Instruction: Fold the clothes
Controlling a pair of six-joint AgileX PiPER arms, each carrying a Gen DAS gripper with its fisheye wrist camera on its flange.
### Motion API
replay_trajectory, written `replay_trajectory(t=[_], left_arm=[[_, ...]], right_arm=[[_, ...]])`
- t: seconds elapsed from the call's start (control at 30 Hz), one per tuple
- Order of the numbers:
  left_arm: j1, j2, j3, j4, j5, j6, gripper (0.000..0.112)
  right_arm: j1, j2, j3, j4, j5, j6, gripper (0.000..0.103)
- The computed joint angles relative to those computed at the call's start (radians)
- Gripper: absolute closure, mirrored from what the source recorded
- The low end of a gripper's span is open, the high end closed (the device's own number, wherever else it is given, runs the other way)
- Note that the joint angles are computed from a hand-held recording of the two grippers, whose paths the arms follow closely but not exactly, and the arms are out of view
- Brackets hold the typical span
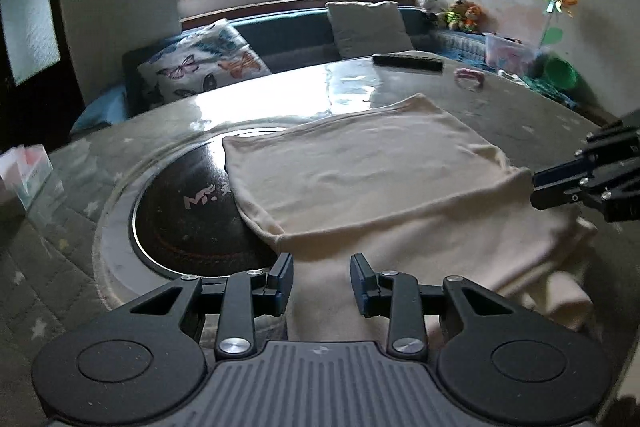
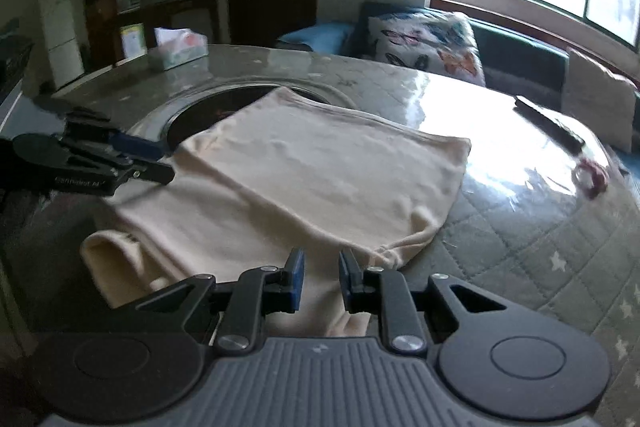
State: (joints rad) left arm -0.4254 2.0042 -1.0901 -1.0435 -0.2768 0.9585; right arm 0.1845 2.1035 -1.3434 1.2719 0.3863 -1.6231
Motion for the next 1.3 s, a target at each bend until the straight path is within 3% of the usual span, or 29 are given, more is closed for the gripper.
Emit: replay_trajectory(t=[0.17, 0.33, 0.43, 0.67, 0.7, 0.73, 0.87, 0.93, 1.07, 1.2, 1.3], left_arm=[[-0.026, -0.096, 0.139, 0.081, -0.021, 0.001, 0.076], [-0.081, -0.142, 0.238, 0.104, -0.061, 0.085, 0.061], [-0.114, -0.129, 0.257, 0.127, -0.087, 0.115, 0.057], [-0.133, -0.049, 0.224, 0.366, -0.151, -0.058, 0.058], [-0.129, -0.041, 0.215, 0.405, -0.148, -0.083, 0.060], [-0.125, -0.037, 0.210, 0.437, -0.143, -0.109, 0.071], [-0.080, -0.040, 0.179, 0.610, -0.084, -0.288, 0.096], [-0.053, -0.040, 0.145, 0.673, -0.048, -0.365, 0.100], [-0.002, -0.026, 0.057, 0.827, 0.035, -0.560, 0.102], [0.029, 0.013, -0.035, 0.925, 0.090, -0.665, 0.103], [0.045, 0.032, -0.074, 1.024, 0.123, -0.774, 0.102]], right_arm=[[-0.001, -0.030, 0.086, 0.039, -0.025, -0.116, 0.085], [-0.020, -0.063, 0.116, 0.038, 0.005, -0.122, 0.084], [-0.017, -0.054, 0.112, -0.001, 0.000, -0.108, 0.084], [-0.030, -0.118, 0.163, 0.006, 0.013, -0.141, 0.082], [-0.033, -0.130, 0.174, -0.004, 0.017, -0.140, 0.080], [-0.036, -0.140, 0.184, -0.015, 0.022, -0.147, 0.074], [-0.044, -0.169, 0.222, -0.049, 0.054, -0.194, 0.066], [-0.048, -0.177, 0.237, -0.043, 0.075, -0.241, 0.049], [-0.036, -0.166, 0.246, 0.041, 0.095, -0.387, 0.047], [-0.012, -0.102, 0.182, 0.066, 0.094, -0.406, 0.047], [-0.003, -0.043, 0.103, -0.005, 0.104, -0.291, 0.060]])
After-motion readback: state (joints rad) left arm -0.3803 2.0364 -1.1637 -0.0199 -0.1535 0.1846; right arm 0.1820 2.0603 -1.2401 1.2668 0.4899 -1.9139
